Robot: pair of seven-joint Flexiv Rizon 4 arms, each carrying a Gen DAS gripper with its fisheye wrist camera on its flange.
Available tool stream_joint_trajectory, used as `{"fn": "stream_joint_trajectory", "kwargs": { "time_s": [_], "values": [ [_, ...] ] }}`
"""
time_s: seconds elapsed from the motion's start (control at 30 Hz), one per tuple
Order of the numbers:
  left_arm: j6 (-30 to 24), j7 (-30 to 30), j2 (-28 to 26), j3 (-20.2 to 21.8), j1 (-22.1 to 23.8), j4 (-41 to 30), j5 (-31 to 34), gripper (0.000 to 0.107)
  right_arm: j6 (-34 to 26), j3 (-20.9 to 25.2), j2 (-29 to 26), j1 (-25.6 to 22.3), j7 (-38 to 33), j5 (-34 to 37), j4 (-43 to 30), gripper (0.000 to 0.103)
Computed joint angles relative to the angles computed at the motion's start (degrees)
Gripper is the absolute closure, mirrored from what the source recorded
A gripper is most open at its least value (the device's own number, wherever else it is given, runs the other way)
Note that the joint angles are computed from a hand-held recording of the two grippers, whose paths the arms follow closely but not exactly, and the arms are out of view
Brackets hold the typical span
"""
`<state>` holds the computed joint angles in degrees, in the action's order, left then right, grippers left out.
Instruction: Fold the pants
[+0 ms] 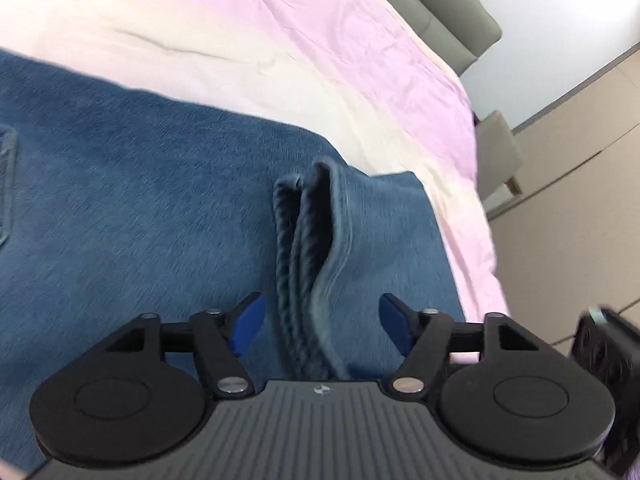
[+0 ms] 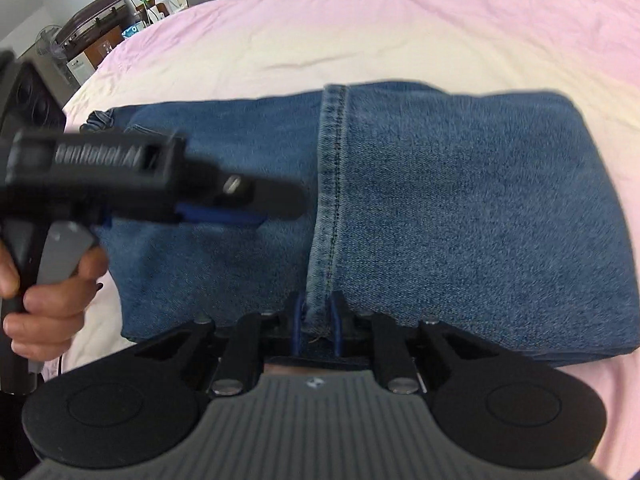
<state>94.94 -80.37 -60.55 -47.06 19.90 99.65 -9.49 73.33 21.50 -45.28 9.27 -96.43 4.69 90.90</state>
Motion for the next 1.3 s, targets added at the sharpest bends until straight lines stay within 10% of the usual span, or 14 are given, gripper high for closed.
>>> {"fn": "stream_joint_trajectory", "kwargs": {
  "time_s": [0.23, 0.37, 0.5, 0.67, 0.9, 1.3],
  "values": [
    [-0.6, -1.1, -0.09, 13.44, -13.32, -11.02, -3.98, 0.028, 1.94, 4.15, -1.54, -3.75, -3.9, 2.34, -0.05, 0.09],
    [-0.54, -0.55, -0.76, 15.51, -15.49, -13.15, -4.53, 0.071, 2.08, 6.64, -0.54, -7.17, -6.58, 4.78, 0.86, 0.076],
    [-0.11, 0.21, -0.06, 16.71, -16.31, -12.95, -3.94, 0.086, 8.72, 2.89, 3.07, -7.61, -5.47, 5.61, 5.35, 0.066],
    [-8.58, -0.35, 2.69, 28.95, -25.03, -17.54, -6.29, 0.086, 11.14, -5.22, 5.17, -7.84, 4.6, 4.5, 7.13, 0.064],
    [-13.27, 0.89, 2.61, 32.63, -27.65, -19.83, -8.18, 0.086, -1.41, 3.88, -4.43, -18.16, 6.55, 8.02, -9.86, 0.052],
    [-15.93, 5.68, 0.93, 30.96, -26.13, -21.86, -10.89, 0.081, -24.21, 5.25, -23.08, -15.2, 3.12, 15.14, -42.15, 0.058]
  ]
}}
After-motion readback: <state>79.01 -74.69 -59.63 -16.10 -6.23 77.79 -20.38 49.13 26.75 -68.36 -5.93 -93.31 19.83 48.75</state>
